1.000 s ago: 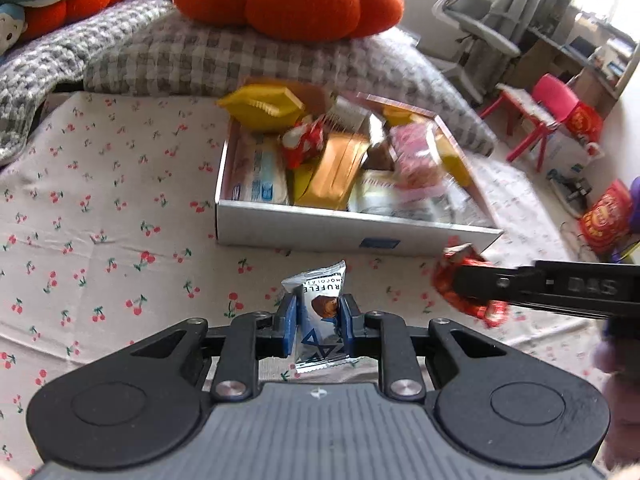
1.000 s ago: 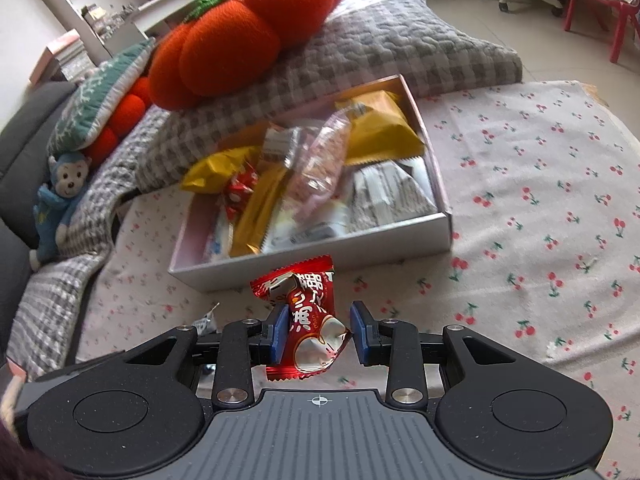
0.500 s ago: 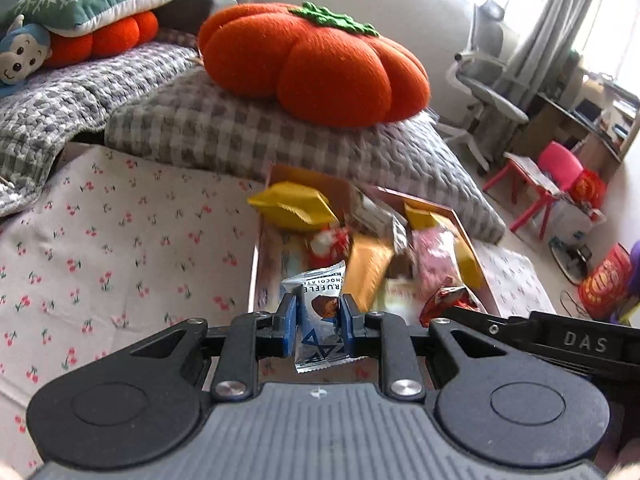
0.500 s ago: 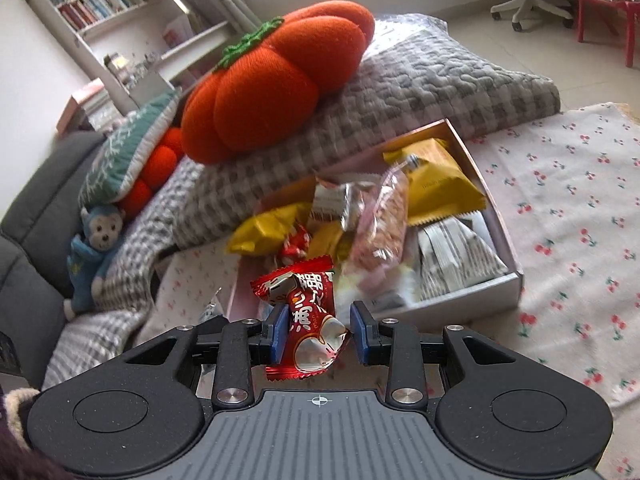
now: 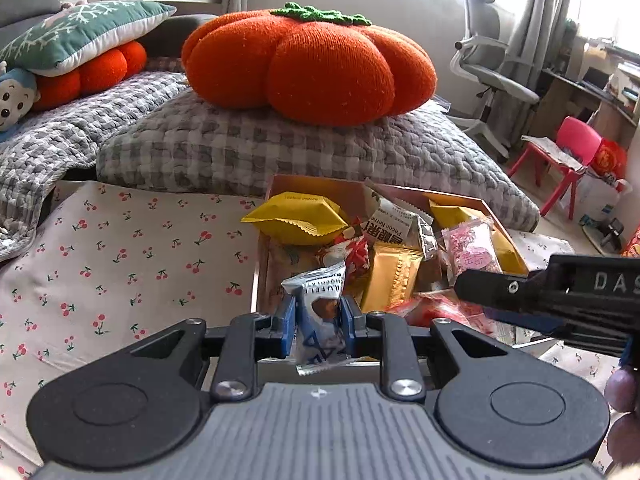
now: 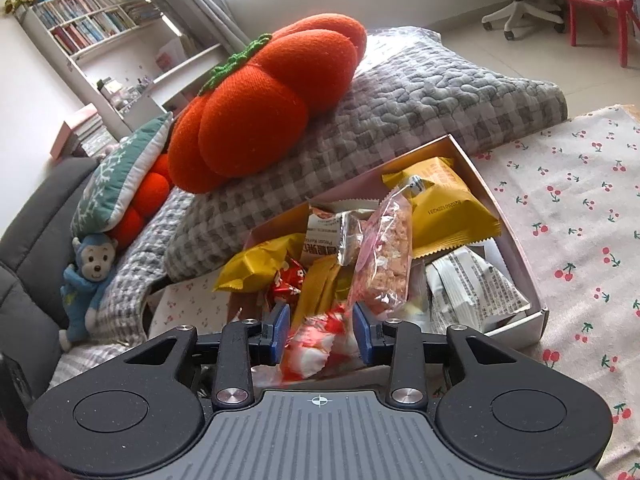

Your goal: Organize snacks

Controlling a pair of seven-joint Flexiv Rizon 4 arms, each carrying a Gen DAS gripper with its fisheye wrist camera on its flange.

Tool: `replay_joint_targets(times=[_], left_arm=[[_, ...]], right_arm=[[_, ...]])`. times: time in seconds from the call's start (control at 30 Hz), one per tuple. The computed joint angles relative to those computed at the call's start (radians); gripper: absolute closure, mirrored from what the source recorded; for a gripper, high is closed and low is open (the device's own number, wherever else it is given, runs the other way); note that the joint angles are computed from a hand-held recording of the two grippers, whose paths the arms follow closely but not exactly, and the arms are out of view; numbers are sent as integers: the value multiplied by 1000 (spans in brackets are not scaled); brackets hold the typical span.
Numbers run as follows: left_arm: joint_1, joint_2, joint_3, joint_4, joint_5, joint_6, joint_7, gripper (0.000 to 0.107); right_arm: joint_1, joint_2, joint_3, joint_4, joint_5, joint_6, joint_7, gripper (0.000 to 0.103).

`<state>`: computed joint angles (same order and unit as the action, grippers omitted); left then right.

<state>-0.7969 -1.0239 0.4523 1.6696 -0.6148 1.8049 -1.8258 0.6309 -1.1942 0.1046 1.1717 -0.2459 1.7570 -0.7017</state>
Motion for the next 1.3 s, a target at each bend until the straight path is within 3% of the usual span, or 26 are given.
replay_joint_targets(times=[0.2, 0.47, 0.6, 0.67, 0.8, 0.97, 1.17, 1.3], left_arm=[[-23, 1, 30, 10, 1, -21, -15, 62], [-45, 32, 51, 44, 47, -33, -9, 37], [-68, 55, 65, 70, 71, -51, 1, 31], [-85, 65, 79, 81, 80, -64, -8, 24], [-106, 86, 94, 97, 111, -79, -36, 18], [-177, 90, 170, 107, 129, -150, -98, 14], [-239, 113, 231, 126, 178, -221, -191, 8], [-292, 120, 284, 130, 215, -280, -258, 5]], right_arm=[[2, 6, -5, 4, -2, -9, -5, 67], [-9, 64, 3, 99, -32, 25, -70, 50], [-14, 108, 2, 173, -26, 55, -98, 44], [-13, 129, -3, 209, -16, 73, -106, 36], [4, 175, -33, 281, 11, 100, -124, 33], [64, 227, -121, 366, 67, 112, -150, 21], [224, 282, -324, 472, 184, 90, -182, 20], [267, 321, -366, 530, 217, 61, -183, 20]])
